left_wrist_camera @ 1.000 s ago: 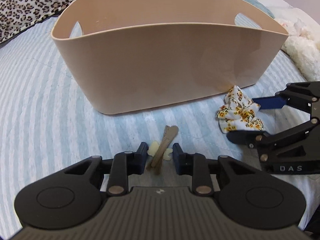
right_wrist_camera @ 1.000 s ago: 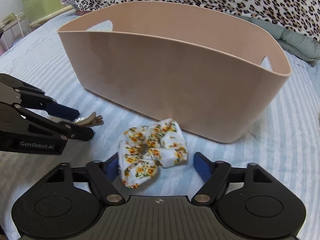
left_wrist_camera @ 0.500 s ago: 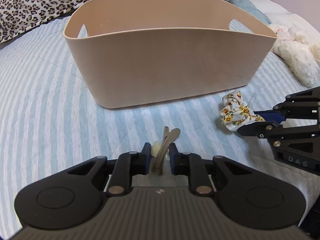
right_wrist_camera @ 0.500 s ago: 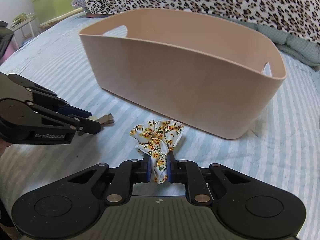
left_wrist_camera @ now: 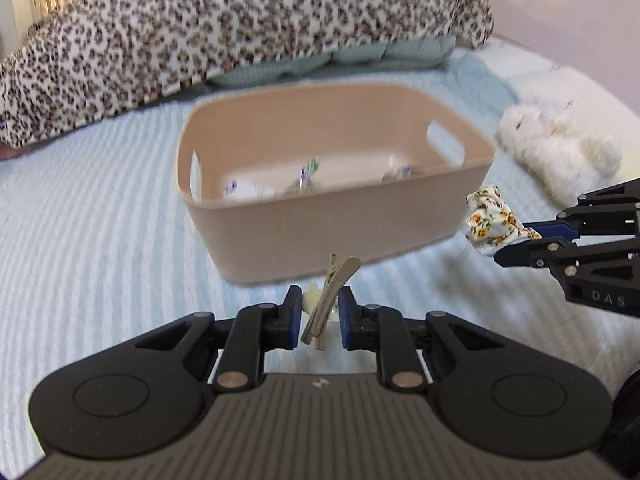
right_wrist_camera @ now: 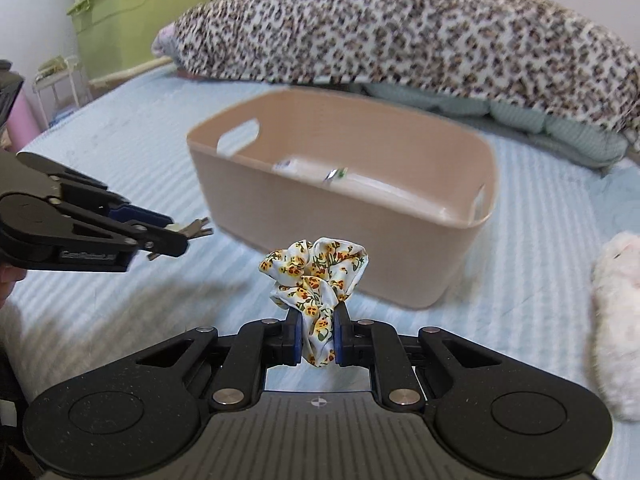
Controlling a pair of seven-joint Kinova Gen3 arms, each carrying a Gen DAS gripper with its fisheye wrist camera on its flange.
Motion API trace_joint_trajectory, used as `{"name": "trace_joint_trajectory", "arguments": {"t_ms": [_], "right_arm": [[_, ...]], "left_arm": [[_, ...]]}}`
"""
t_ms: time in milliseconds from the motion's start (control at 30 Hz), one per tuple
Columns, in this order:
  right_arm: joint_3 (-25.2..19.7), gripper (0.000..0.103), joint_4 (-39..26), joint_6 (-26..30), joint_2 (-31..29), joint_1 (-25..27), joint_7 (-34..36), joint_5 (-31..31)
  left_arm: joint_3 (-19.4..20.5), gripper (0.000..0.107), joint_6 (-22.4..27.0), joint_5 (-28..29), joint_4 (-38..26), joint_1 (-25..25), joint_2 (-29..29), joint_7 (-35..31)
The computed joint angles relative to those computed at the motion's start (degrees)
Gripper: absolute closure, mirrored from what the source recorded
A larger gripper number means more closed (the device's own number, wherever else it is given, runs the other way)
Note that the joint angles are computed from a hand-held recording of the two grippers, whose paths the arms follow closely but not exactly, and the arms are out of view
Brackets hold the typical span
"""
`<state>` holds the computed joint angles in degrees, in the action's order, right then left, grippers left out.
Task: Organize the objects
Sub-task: 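Release the wooden sticks and floral scrunchie into the basket with both tools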
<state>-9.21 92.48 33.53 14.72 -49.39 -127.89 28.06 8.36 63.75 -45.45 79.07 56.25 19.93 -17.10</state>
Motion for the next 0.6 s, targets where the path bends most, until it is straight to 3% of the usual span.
{"name": "trace_joint_trajectory", "arguments": {"t_ms": [367, 600], "right_arm": [[2.0, 0.09, -3.3, -0.6, -2.6, -0.2, -8.8, 12.3], [3.7, 0.09, -10.4, -0.1, 2.7, 1.1, -9.4, 13.2]], "left_arm": [[-2.4, 0.087, 4.0, -7.8, -8.2, 1.1, 2.2, -1.9], [-5.9, 0.087, 4.6, -4.8, -17.4, -1.4, 8.8, -6.0]]}}
